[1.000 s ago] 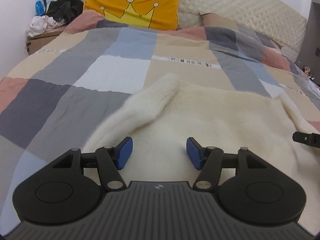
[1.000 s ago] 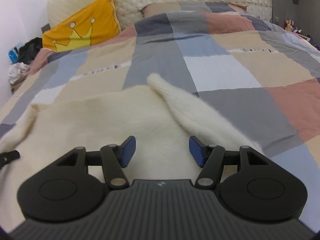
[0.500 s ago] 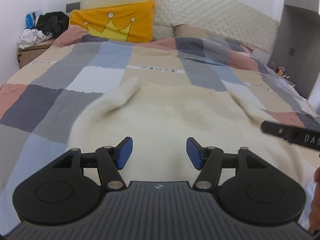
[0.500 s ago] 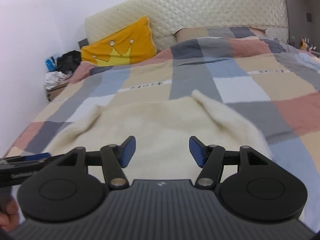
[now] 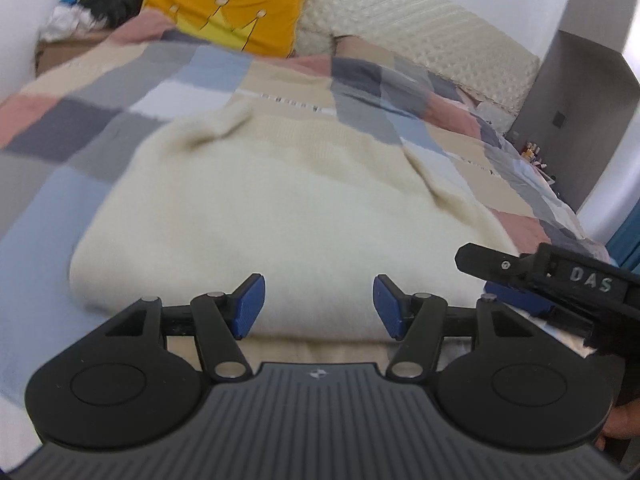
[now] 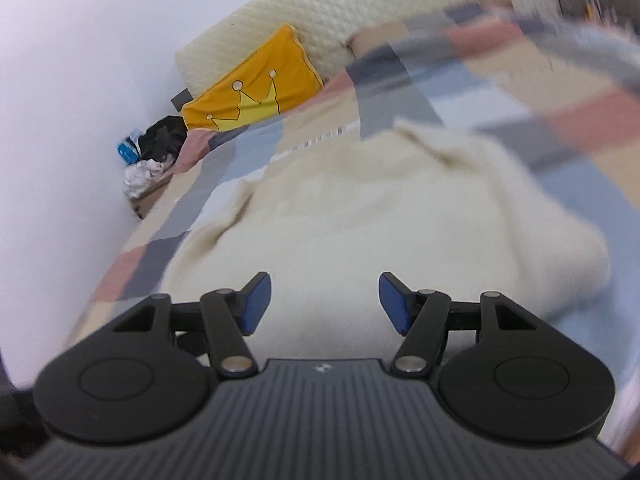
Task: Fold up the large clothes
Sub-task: 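Grasp the folded sweater edge with both grippers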
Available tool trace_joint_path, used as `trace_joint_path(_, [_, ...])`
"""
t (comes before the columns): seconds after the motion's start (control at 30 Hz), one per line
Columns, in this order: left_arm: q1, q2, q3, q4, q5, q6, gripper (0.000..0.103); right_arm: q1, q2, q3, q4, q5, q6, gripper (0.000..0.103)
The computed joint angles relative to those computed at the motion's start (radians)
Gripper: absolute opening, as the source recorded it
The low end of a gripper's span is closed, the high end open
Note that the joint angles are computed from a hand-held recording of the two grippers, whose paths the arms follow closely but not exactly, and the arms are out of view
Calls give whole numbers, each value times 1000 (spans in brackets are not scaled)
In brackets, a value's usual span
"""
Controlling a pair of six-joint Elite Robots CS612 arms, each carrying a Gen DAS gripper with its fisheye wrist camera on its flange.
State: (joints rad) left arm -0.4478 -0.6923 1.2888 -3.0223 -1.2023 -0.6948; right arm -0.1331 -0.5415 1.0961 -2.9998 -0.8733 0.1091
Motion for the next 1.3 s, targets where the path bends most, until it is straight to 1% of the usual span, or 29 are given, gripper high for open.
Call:
trace_joint_path(0.1, [7,0,1,30,-41,-54,72,-14,9,-9,75,72,106,65])
trace_joint_path(0.2, [20,6,1,22,-97,-119,78,-22,27,-36,164,121,181,66])
trace_joint_path(0.27, [32,12,-5,38,-127,-178,79,-23,35,-42,185,148,223,77])
trace_joint_path(0.3, [37,14,-5,38,-146,-203,79,-23,42,-49,191,164,248,80])
trace_joint_path(0.33, [44,17,-2,26,-174,-241,81,-23,47,-52,194,177,265,85])
trace_joint_path(0.4, [58,21,4,5,-223,-323,81,-25,56,-60,197,204,291,85])
trace_joint_path(0.43, [64,24,6,-4,-236,-357,81,-25,61,-66,206,219,307,86])
trace_joint_path(0.53, [79,31,12,-26,-261,-454,81,-28,76,-82,252,260,357,86])
trace_joint_path(0.6, [88,37,14,-37,-273,-519,81,-29,86,-93,281,273,412,86])
trace_joint_path(0.63, [93,41,13,-42,-278,-548,81,-30,91,-97,277,275,445,86])
trace_joint_path(0.7, [103,53,3,-48,-290,-605,81,-29,97,-98,246,255,503,86])
trace_joint_path(0.77, [112,65,-3,-72,-309,-659,81,-30,104,-102,214,236,568,86])
trace_joint_path(0.83, [117,70,-1,-95,-310,-696,81,-30,110,-104,195,223,624,86])
trace_joint_path(0.9, [121,76,-8,-102,-311,-718,80,-29,112,-104,179,201,640,85])
trace_joint_path(0.97, [123,80,-12,-105,-307,-729,80,-26,113,-110,161,164,655,85])
trace_joint_path(1.07, [127,87,-21,-111,-301,-745,79,-27,115,-110,120,127,701,85])
trace_joint_path(1.13, [129,88,-21,-119,-283,-758,73,-28,116,-112,113,96,700,84])
trace_joint_path(1.2, [135,89,-19,-122,-271,-770,70,-28,117,-113,104,83,707,82])
trace_joint_path(1.27, [139,93,-20,-131,-272,-791,67,-27,117,-114,105,72,706,75])
trace_joint_path(1.3, [141,96,-22,-137,-273,-803,65,-28,115,-110,107,67,700,74])
